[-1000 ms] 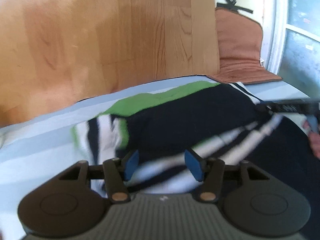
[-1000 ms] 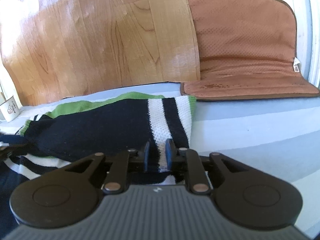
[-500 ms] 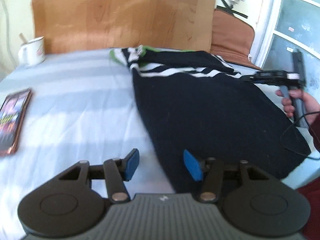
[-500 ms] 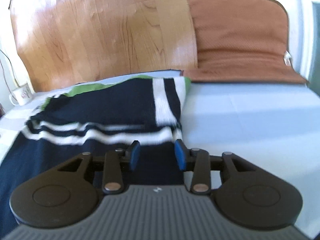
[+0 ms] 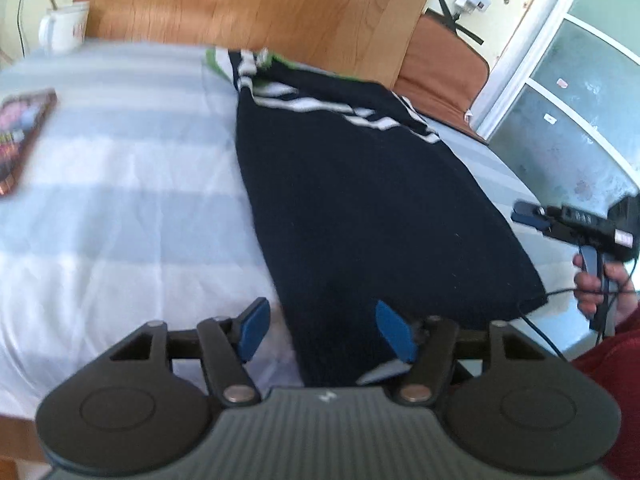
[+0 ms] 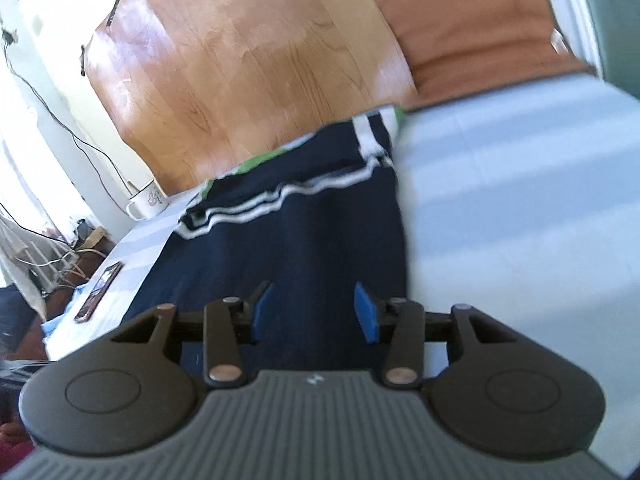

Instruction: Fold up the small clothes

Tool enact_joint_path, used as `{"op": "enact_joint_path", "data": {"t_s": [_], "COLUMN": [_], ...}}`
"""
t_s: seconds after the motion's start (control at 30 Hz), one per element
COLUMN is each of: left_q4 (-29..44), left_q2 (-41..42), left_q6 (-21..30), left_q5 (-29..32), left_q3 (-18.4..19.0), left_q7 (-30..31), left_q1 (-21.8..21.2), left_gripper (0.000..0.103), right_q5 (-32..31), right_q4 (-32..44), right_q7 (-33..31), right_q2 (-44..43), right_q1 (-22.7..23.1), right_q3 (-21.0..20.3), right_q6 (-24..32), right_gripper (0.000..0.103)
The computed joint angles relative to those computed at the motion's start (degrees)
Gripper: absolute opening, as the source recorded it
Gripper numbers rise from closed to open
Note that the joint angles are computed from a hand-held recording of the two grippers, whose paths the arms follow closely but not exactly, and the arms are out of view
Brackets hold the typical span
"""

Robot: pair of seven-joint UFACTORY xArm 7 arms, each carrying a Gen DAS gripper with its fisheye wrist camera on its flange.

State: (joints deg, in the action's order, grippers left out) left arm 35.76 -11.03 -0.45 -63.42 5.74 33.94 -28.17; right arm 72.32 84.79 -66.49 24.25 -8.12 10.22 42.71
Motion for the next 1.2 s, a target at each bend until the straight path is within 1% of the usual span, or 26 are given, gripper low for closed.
{"op": "enact_joint_path", "data": {"t_s": [0.03,0.07,0.1,0.13,0.17,0.23,0.27,0.37,0.47,0.57,0.67,0.77,0.8,0.83,0.87,0.97,1.07,1.13,1.17,1.2], "left_q4": [0.46,0.50,0.28,-0.21,-0.25,-0.15,-0.31,-1.72,-2.90,-3.78,-4.22,-2.98,-2.63,-2.68,-2.53,-2.32,-1.98,-1.59,-1.35,-0.96], "left_q2": [0.58,0.85,1.26,1.47,1.69,1.79,1.68,0.42,-1.64,-3.40,-3.80,-1.73,-0.91,-0.56,-0.58,-0.71,-0.69,-0.51,-0.44,-0.21], "left_q6": [-0.63,-0.40,-0.26,-0.40,-0.41,0.45,0.83,1.14,0.39,0.62,0.85,3.83,4.30,3.73,3.85,4.75,5.55,5.99,6.11,6.06], "left_q5": [-1.04,0.32,4.07,8.73,11.24,14.25,16.88,29.69,34.14,38.20,39.76,42.73,43.44,44.18,44.28,43.52,43.45,43.20,42.42,40.19], "left_q3": [0.19,-0.50,-2.89,-4.97,-5.52,-5.30,-5.90,-11.41,-11.61,-12.84,-10.81,-10.44,-9.72,-9.32,-8.36,-5.81,-5.30,-5.29,-4.85,-3.33], "left_q7": [0.64,-1.12,-5.28,-10.25,-12.96,-16.66,-19.45,-30.45,-33.67,-37.66,-39.21,-42.64,-43.16,-43.70,-43.43,-41.67,-40.79,-40.70,-40.05,-37.91], "left_q1": [-0.67,-0.04,2.65,5.14,6.05,6.61,7.61,14.41,15.09,16.94,15.55,16.18,15.63,15.19,14.17,11.73,11.28,11.27,10.80,9.33], "left_gripper": [0.044,0.036,0.025,0.020,0.019,0.016,0.015,0.013,0.012,0.012,0.012,0.012,0.013,0.016,0.018,0.019,0.018,0.014,0.013,0.013], "right_q5": [-0.25,-0.60,-1.02,-1.45,-1.70,-2.52,-2.98,-1.44,-0.59,-1.54,-3.71,-5.44,-5.97,-6.34,-6.42,-6.22,-5.78,-6.48,-8.07,-10.25], "right_q4": [-1.37,-2.37,-3.35,-4.24,-4.97,-5.80,-6.20,-7.65,-6.71,-5.66,-5.13,-4.67,-4.54,-4.39,-4.30,-4.05,-3.64,-2.91,-2.09,-1.17], "right_q7": [0.03,0.39,0.82,1.39,1.85,2.70,2.94,1.15,2.41,4.26,4.25,4.05,4.12,4.19,4.25,4.73,5.13,5.72,6.91,8.44], "right_q2": [-1.00,-1.72,-2.41,-2.99,-3.42,-3.67,-3.73,-4.27,-3.27,-2.61,-2.63,-2.53,-2.51,-2.43,-2.41,-2.12,-1.31,-0.49,0.33,1.17], "right_q1": [-0.43,-0.79,-1.24,-1.67,-2.09,-2.86,-3.04,-3.43,-3.86,-4.18,-4.89,-5.42,-5.47,-5.58,-5.74,-6.30,-6.93,-7.08,-6.84,-6.12], "right_q3": [-0.38,-0.80,-1.30,-1.78,-2.16,-2.82,-3.02,-3.32,-3.97,-4.43,-4.92,-5.09,-5.15,-5.23,-5.29,-5.43,-4.99,-4.66,-4.63,-4.66], "right_q6": [0.12,0.62,1.44,2.52,3.83,7.50,9.15,11.32,13.52,14.97,16.89,18.59,18.80,18.90,18.79,18.39,19.96,22.39,24.10,24.80], "right_gripper": [0.049,0.050,0.050,0.050,0.050,0.050,0.050,0.050,0.048,0.046,0.046,0.046,0.046,0.046,0.046,0.046,0.047,0.046,0.042,0.034]}}
